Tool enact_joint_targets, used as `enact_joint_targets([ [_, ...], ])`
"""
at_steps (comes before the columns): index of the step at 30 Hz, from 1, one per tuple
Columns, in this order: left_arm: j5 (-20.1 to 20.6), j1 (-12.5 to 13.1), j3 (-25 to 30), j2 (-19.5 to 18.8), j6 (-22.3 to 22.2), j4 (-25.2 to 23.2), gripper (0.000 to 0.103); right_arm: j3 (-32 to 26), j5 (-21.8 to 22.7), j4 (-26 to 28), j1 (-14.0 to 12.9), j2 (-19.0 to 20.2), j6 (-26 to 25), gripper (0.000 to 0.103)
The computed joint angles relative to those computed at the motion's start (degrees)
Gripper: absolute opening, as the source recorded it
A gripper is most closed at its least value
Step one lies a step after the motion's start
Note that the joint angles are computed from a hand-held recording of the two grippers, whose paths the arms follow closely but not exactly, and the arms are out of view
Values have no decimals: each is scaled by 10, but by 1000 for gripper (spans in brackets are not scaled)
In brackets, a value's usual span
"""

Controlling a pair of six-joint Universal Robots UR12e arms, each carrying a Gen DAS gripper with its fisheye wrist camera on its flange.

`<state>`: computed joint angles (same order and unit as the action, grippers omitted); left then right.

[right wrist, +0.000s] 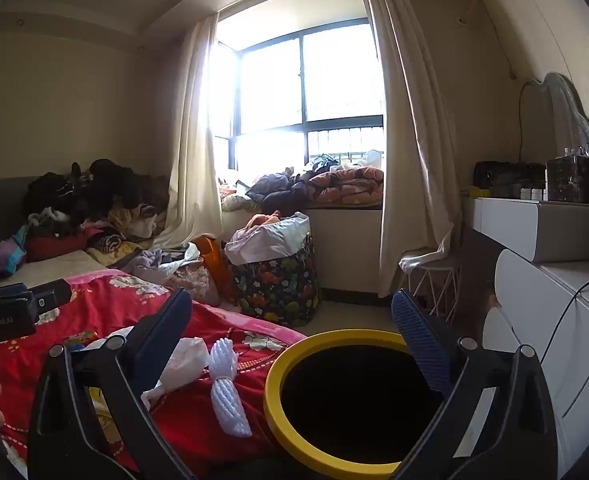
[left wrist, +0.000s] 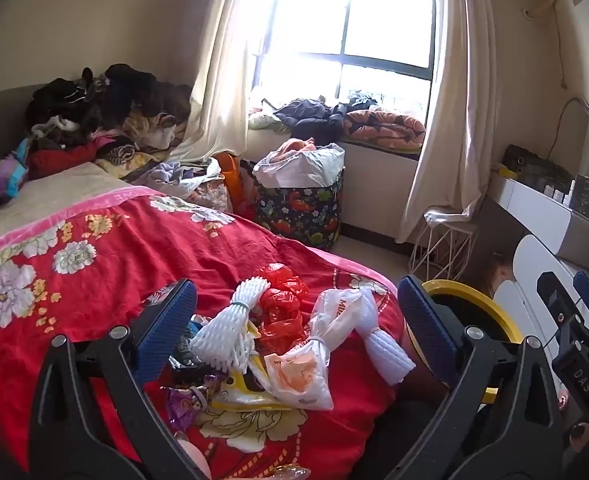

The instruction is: Collect trash

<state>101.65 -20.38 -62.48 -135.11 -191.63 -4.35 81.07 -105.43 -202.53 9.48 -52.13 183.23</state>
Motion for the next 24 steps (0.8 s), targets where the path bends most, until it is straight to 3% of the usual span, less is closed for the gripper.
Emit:
enact_joint_targets([
  [24, -13, 1, -3, 3, -12, 2, 92, 6, -1, 6, 4, -4, -1, 97],
])
